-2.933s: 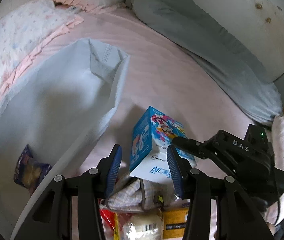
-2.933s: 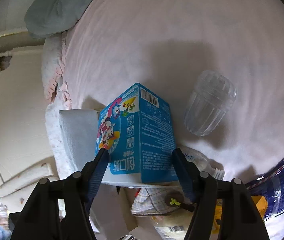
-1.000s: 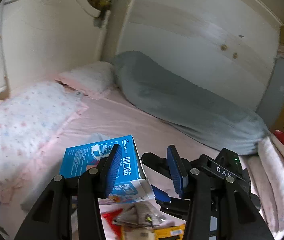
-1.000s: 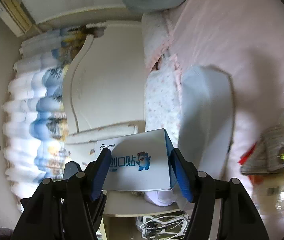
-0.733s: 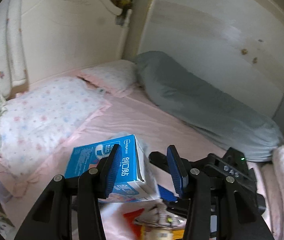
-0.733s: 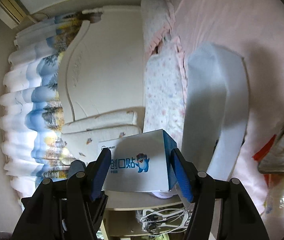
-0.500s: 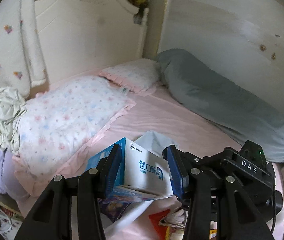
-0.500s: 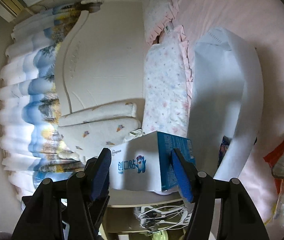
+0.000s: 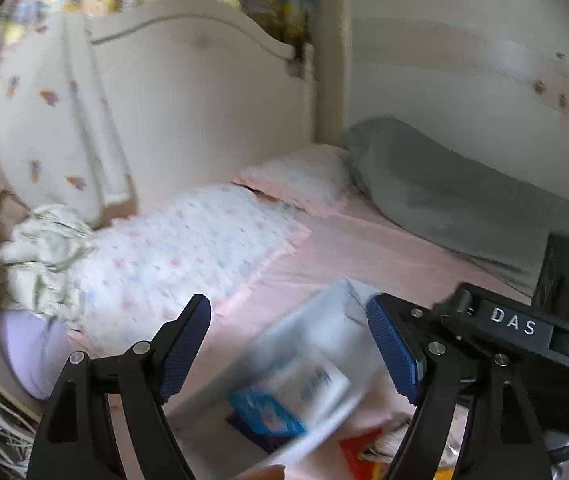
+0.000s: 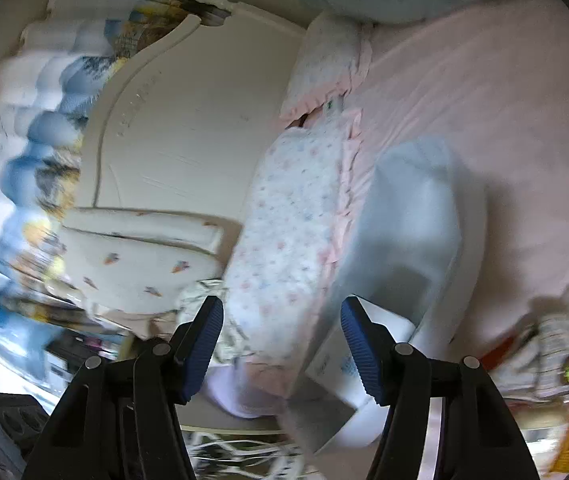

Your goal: Organize objects

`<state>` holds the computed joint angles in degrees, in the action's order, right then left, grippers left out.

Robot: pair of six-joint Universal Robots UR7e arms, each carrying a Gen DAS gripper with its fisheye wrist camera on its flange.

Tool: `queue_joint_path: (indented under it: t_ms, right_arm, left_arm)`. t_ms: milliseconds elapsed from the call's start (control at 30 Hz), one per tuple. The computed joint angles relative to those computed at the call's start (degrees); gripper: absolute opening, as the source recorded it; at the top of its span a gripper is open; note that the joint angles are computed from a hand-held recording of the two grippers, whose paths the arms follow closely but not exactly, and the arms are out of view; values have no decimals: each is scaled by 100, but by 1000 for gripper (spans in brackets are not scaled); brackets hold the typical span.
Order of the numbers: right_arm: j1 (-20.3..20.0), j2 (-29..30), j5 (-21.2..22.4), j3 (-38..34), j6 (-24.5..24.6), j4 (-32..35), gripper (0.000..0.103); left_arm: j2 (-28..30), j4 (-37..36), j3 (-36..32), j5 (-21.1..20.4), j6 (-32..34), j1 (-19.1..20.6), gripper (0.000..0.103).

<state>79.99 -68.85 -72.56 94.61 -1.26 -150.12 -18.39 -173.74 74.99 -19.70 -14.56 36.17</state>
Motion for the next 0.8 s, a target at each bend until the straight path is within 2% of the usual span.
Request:
queue_joint_path:
  t_ms: [133, 233, 467, 667, 800]
  right_arm:
    - [132, -137, -733, 99, -190, -52, 60]
    - [85, -200, -799, 155, -167, -16, 60]
    - [77, -225, -924, 148, -166, 56, 60]
    - [144, -192, -1230, 95, -193, 141, 60]
    - [149, -164, -1276, 52, -170, 233, 60]
  left_arm:
    - [-87, 502, 1, -243, -277, 42, 78]
    - [-134, 989, -11, -322, -644, 40, 78]
    - [-228, 1548, -1, -443, -1131, 63, 78]
    - [-307, 2165, -5, -467, -1638, 78, 78]
    - [-333, 2263, 3, -510, -1713, 101, 78]
